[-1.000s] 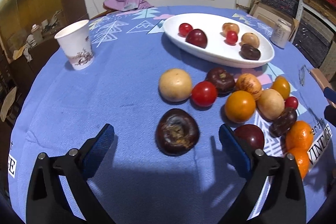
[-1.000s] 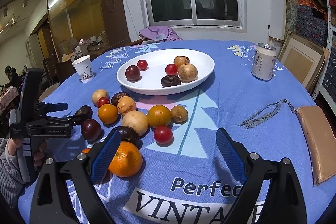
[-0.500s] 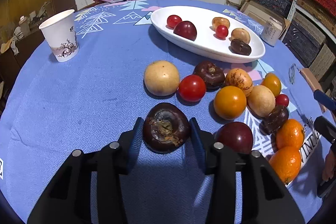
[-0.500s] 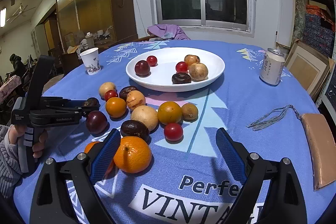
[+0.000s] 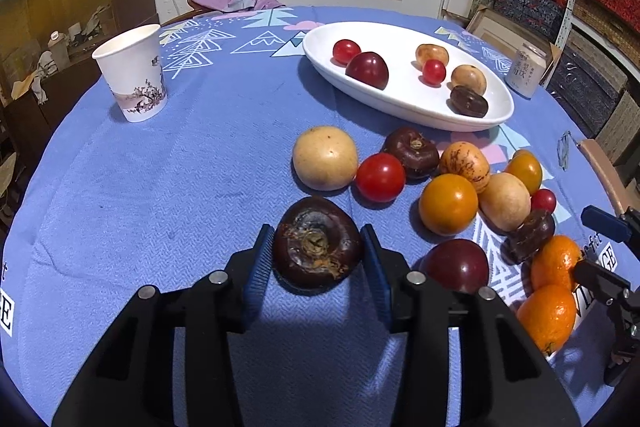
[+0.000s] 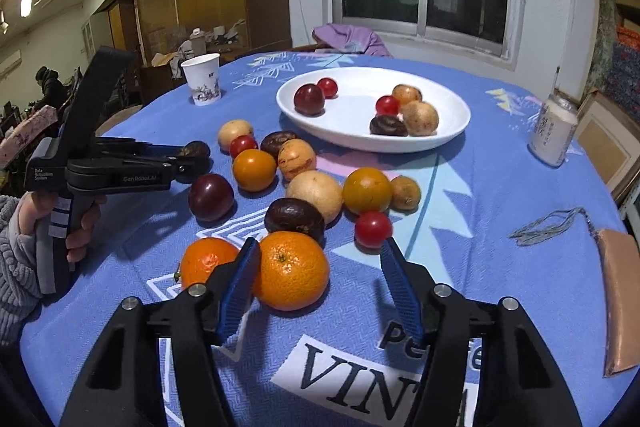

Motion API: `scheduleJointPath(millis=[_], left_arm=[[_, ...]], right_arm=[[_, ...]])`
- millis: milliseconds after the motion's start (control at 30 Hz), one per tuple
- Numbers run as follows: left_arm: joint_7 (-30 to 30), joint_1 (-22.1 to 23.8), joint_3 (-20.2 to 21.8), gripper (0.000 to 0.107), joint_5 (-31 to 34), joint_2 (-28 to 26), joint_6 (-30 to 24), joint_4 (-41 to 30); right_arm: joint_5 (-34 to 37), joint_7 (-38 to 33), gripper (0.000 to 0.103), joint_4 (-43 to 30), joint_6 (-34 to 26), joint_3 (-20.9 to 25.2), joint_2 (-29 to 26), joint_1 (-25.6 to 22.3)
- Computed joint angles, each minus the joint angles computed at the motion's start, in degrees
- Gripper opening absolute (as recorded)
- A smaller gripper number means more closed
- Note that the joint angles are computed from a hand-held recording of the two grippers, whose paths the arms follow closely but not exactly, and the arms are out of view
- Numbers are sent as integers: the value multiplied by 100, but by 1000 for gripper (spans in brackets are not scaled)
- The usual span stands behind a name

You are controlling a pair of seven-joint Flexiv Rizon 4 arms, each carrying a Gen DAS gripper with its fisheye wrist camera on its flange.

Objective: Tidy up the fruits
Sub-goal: 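Grasp the dark brown mangosteen with the left tool while the right tool grasps the orange, then carry the mangosteen and orange over the white plate and open both tools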

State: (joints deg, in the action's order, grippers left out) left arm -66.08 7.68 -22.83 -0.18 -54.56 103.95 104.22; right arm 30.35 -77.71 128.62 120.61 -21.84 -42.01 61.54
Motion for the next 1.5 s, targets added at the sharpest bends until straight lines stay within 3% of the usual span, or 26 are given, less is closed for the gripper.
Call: scheduleJointPath(millis=[167, 267, 400, 433, 600, 833, 1033, 1200, 1367, 1500], left_arm=[[4, 5, -7, 43, -3, 7, -49, 8], [19, 19, -22, 43, 0, 10, -60, 18], [42, 16, -21, 44, -29, 14, -125, 7], [50, 28, -35, 44, -37, 14, -148, 7], [94, 68, -90, 44, -59, -13, -173, 5], [74, 120, -140, 43, -33, -20, 1, 63], [-112, 248, -266, 43, 189, 105, 352, 190], [-114, 71, -251, 43, 184, 288, 23, -91], [25, -306, -247, 43, -107, 232, -388, -735], [264, -557, -337, 43, -400, 36, -846, -1227]], right_arm=[[-378, 25, 63, -35, -22, 494, 125, -492], [-844, 127, 62, -66, -68, 1095, 239, -1127], [-1283, 229, 46, -57, 7, 1596, 275, -1639], [-1390, 266, 46, -47, 76, 1746, 273, -1793], [-1423, 334, 45, -21, 147, 1825, 270, -1867], [-1278, 441, 45, 6, 272, 1805, 265, -1883], [-652, 204, 45, 30, 550, 1360, 261, -1362], [-297, -28, 45, -55, 459, 1085, 557, -1351], [-88, -330, 45, -460, -146, 282, 882, -1113], [-387, -67, 45, -933, -529, 163, 766, -1432]])
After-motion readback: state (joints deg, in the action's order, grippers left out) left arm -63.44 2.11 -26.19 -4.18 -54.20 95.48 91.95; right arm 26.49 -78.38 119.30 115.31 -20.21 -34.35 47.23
